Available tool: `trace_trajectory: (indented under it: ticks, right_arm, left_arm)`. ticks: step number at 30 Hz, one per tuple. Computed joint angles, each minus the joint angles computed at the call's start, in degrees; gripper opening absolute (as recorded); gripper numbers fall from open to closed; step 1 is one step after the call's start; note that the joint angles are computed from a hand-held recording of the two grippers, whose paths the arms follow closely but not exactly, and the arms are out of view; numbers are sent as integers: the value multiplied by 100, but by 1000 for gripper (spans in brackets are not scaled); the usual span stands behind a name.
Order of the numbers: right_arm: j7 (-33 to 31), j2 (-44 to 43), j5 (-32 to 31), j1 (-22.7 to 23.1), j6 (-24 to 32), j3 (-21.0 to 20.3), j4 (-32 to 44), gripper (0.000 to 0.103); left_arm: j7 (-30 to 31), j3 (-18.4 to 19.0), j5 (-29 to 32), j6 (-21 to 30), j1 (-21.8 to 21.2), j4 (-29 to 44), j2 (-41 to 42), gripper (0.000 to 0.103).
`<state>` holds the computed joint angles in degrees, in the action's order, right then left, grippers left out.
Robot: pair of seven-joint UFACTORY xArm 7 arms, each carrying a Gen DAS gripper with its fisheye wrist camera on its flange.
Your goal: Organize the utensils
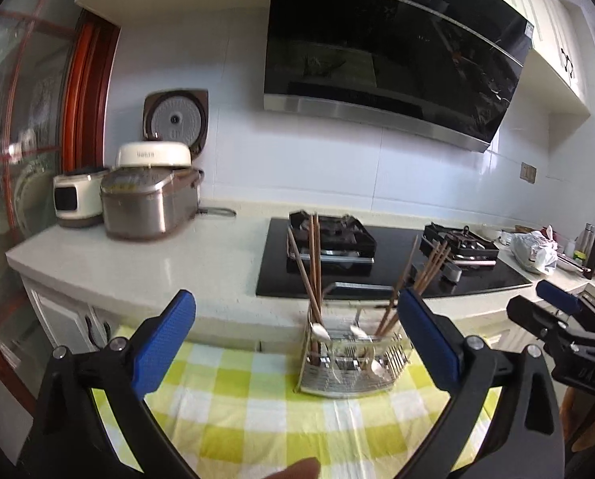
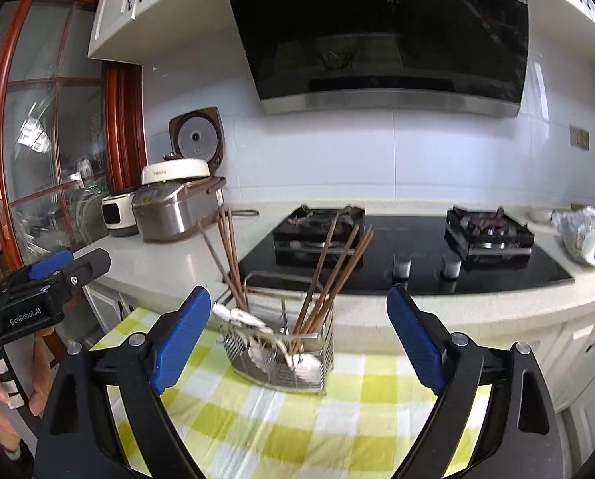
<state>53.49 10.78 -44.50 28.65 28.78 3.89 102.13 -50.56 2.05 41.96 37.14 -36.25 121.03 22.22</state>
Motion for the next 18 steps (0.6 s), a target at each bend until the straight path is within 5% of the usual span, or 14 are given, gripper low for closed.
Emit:
trace_trajectory:
  ticks: [18]
  right_arm:
    - [-539, 112, 866, -26, 749, 120, -13, 85]
  left_arm:
    - [563, -163, -149, 451, -11, -297, 55, 98]
